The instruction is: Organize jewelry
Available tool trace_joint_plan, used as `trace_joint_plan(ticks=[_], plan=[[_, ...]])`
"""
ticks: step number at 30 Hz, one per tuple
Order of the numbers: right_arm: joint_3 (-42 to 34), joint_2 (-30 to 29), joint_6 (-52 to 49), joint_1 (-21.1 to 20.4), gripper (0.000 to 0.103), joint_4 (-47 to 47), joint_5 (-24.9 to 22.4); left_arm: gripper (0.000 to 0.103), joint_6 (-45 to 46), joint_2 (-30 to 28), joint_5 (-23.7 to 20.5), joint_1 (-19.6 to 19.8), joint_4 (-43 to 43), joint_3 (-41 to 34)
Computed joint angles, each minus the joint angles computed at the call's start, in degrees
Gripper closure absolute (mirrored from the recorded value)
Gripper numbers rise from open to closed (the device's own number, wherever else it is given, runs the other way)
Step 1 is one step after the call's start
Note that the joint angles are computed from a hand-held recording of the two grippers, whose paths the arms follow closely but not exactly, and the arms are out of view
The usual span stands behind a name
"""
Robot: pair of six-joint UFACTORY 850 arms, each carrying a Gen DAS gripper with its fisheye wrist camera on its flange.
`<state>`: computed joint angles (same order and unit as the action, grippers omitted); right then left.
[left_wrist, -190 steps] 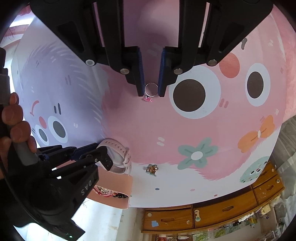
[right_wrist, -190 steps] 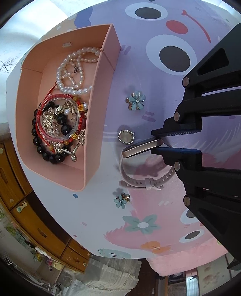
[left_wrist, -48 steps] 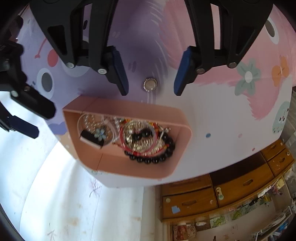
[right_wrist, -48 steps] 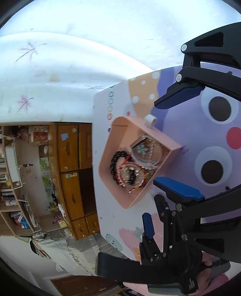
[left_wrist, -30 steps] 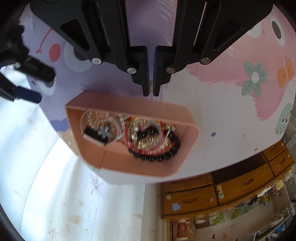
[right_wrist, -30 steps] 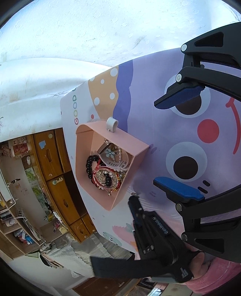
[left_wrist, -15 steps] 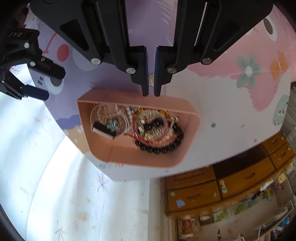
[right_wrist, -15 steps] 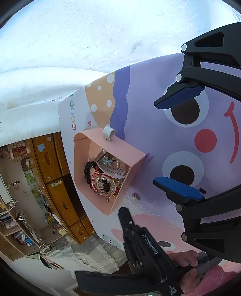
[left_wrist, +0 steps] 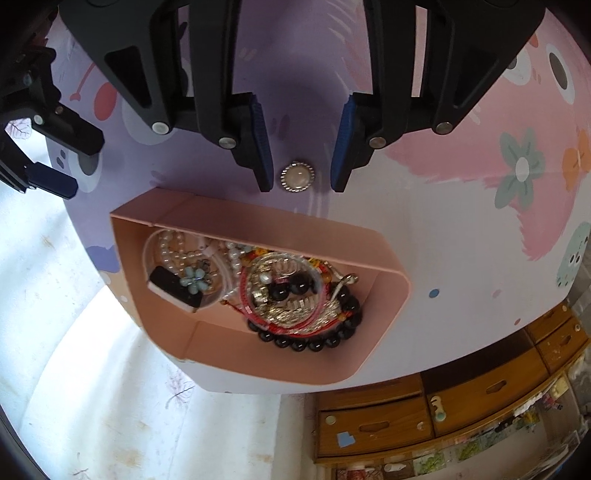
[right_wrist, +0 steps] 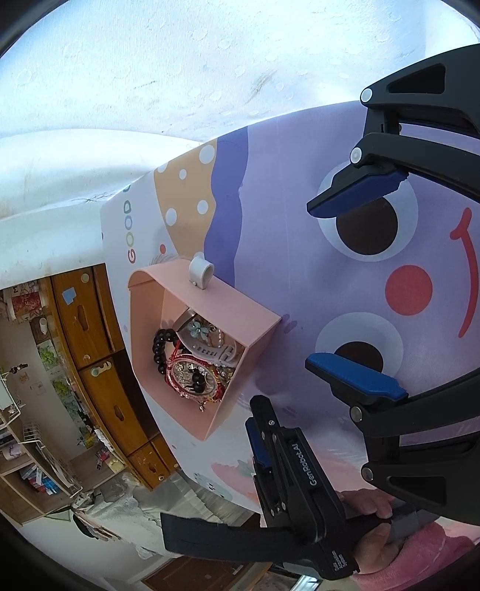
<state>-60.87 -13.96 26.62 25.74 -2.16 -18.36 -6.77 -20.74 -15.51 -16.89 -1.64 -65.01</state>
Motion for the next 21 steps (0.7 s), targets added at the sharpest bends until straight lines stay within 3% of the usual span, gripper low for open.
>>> trace_joint_plan(ticks=[5,9,17,19,21], plan=[[-0.3,-0.5,-1.3,0.1,0.026,1.1,0.2,0.076,4.5,0.3,1.6,0.5,-4.4,1.0],[0.0,-0.4,-2.1,0.1,0.027,2.1,1.1,0.088,11.9,1.0,3.1,1.0,-12.1,2.3],[0.6,-0.4,-1.3,-0.3,0.026,2.2,1.6,0.092,18.4,2.8,4.6,1.2,-21.0,3.9],[1.1,-0.1,-0.6,-0.3,0.026,1.8,1.8,0.102,23.5,3.7,4.8,1.4,-26.4,4.3],[1.2,-0.1,0.4,-0.2,0.026,1.2,1.9,0.102,28.3,4.6,4.8,1.6,-31.3,4.3]])
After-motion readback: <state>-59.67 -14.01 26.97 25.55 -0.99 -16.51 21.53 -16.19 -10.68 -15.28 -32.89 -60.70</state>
